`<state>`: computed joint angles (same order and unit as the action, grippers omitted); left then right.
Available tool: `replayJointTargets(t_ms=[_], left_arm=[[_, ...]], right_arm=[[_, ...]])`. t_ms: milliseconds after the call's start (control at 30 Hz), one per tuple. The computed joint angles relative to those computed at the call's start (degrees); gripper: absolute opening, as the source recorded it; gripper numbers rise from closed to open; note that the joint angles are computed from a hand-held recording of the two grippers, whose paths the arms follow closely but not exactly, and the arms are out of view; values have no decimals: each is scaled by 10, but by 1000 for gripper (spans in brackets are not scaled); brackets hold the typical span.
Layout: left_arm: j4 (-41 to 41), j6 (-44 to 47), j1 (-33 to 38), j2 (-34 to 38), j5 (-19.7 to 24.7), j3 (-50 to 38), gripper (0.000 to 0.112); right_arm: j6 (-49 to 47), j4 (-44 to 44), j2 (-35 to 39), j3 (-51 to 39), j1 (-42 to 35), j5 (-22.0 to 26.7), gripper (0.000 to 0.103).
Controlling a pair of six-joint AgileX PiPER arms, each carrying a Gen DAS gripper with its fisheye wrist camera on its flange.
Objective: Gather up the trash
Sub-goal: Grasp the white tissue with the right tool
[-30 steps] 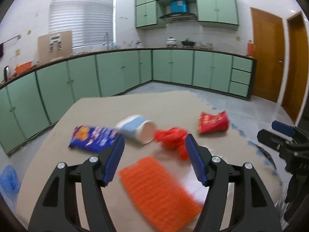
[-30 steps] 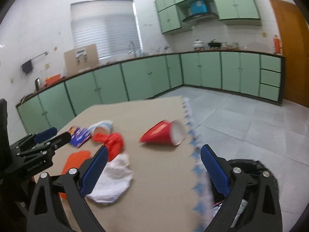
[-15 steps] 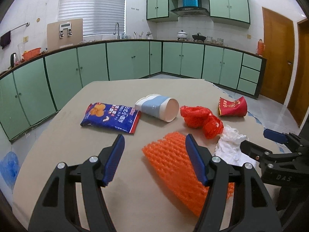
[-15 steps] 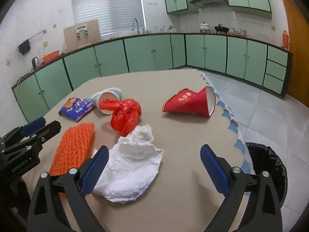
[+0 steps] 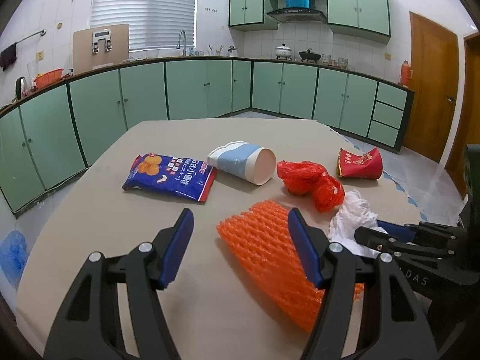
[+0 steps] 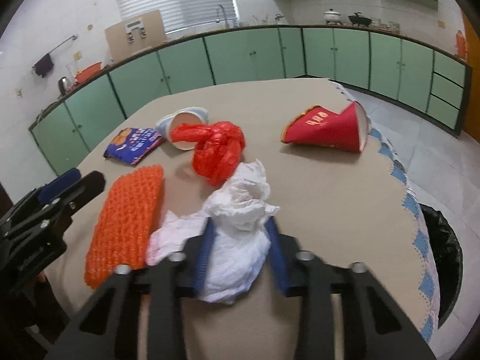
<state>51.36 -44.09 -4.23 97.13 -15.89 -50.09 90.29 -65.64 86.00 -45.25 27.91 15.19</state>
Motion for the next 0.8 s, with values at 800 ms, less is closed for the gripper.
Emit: replayJointTargets(t_ms=[800], left_arm=[[82,-97,-70,-4,48,0,73]], right_arm=[[-12,-7,-79,-10,-14,43,14]])
